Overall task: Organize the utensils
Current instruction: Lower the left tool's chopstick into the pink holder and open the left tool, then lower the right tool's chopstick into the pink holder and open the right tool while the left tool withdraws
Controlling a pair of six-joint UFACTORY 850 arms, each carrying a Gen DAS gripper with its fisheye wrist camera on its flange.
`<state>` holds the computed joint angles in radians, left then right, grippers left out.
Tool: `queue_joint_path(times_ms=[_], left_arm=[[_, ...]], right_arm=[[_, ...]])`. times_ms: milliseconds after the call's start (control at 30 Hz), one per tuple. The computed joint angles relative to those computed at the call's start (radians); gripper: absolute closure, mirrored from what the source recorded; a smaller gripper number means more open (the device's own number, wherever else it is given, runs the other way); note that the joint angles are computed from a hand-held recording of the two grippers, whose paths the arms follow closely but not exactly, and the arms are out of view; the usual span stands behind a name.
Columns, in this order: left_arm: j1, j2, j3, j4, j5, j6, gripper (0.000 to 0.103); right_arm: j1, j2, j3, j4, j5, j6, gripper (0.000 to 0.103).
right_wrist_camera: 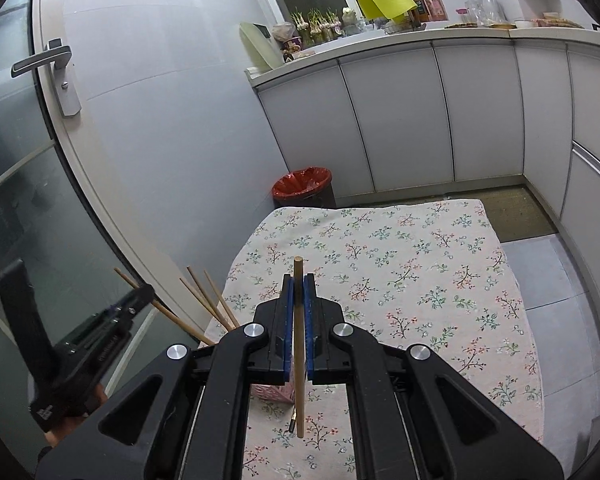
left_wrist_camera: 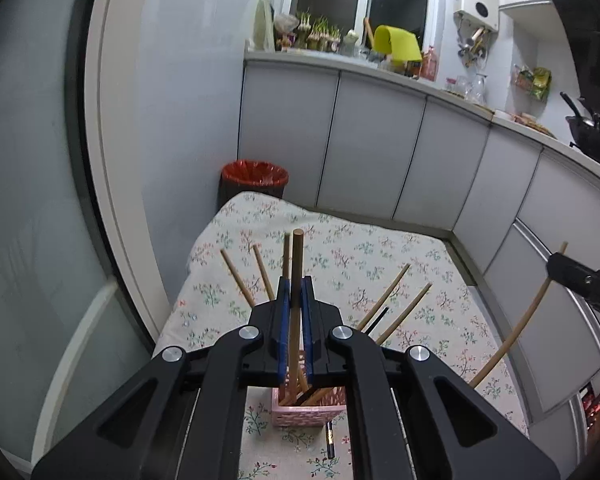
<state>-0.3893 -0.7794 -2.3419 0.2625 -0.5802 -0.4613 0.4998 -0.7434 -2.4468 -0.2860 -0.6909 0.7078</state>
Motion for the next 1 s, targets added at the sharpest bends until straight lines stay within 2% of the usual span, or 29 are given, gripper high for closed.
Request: queue_joint_path(times_ms=[300, 333, 367, 433, 533, 667, 833, 1000], left_arm=[[0.029, -0.004, 0.04, -0.072, 0.029, -0.011, 0.096], [0.032, 0.001, 0.047, -0.088, 0.025, -0.006, 0.09], [0.032, 0.009, 0.054, -0.09, 0.025, -0.009, 0.071], [0.028, 0.049, 0.113, -0.035, 0.056, -0.07, 0.049], [0.031, 0.085, 0.158, -0.023, 0.047, -0.076, 0.049], [0.036, 0.122, 0.214, 0.022, 0.0, -0.149, 0.031], [0.055, 0.153, 0.271, -0.024, -0.013, -0.117, 0.024], [0.063, 0.159, 0.291, -0.048, -0.028, -0.078, 0.023]], right_arm=[[0.005, -0.027, -0.03, 0.007, 0.005, 0.01, 0.099], [0.005, -0.026, -0.026, 0.007, 0.012, 0.015, 0.099], [0.006, -0.022, -0.021, 0.003, 0.022, 0.021, 0.099], [0.011, -0.008, 0.001, -0.022, 0.047, 0.043, 0.099], [0.02, 0.006, 0.016, -0.064, 0.072, 0.078, 0.099], [0.029, -0.005, -0.008, -0.084, 0.092, 0.091, 0.099], [0.039, -0.085, -0.135, -0.11, 0.083, 0.112, 0.099], [0.052, -0.151, -0.219, -0.177, 0.094, 0.175, 0.099]])
